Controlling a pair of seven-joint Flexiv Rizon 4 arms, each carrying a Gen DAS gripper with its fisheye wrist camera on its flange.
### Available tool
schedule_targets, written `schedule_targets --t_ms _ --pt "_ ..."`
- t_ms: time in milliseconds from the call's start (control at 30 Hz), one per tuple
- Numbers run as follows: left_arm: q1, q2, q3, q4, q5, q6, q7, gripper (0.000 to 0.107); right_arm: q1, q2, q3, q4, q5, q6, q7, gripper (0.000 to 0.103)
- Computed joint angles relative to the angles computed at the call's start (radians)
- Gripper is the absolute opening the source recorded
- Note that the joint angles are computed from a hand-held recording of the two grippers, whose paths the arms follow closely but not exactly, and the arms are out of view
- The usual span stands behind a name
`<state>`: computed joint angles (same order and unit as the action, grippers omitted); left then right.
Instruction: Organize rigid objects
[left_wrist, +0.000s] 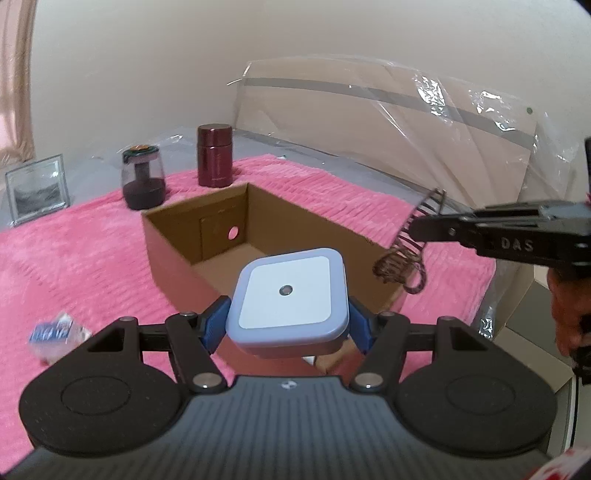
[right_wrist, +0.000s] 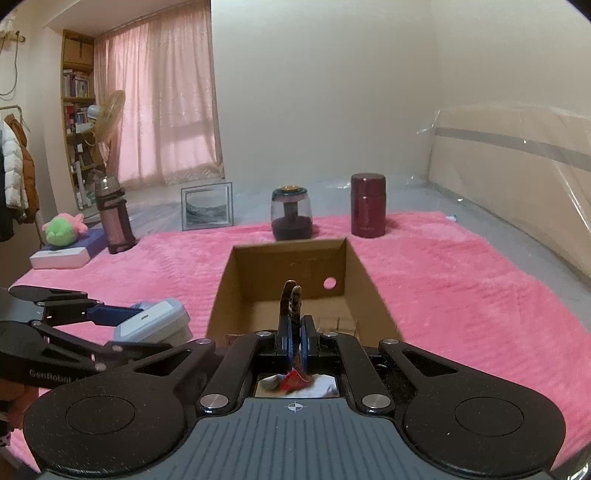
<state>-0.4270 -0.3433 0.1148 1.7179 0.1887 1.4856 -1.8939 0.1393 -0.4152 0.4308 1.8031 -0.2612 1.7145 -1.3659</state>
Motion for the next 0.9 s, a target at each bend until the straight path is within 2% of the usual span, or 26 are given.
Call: schedule_targets --t_ms 167,467,667,900 --pt "0.059 -0.066 -0.058 -0.097 -0.053 -0.047 0.107 0.062 -0.015 -0.087 0.033 -0.143 -0.015 -0.084 -0.052 0.0" --pt "0.127 -0.211 -0.089 -0.323 -0.126 -0.178 0.313 0.062 0.071 -0.26 -0.01 -0.452 0.02 -0.307 -0.159 0.0" --pt "0.15 -0.301 -0.084 -0.443 -0.164 -0.268 0.377 0.062 0.143 -0.349 -0.08 -0.596 0.057 -0.419 -0.191 0.0" --pt "0.166 -0.368 -0.079 -0.531 -0.176 -0.324 0.422 0.062 0.193 -0.415 -0.128 -0.708 0.128 -0.513 -0.247 0.0"
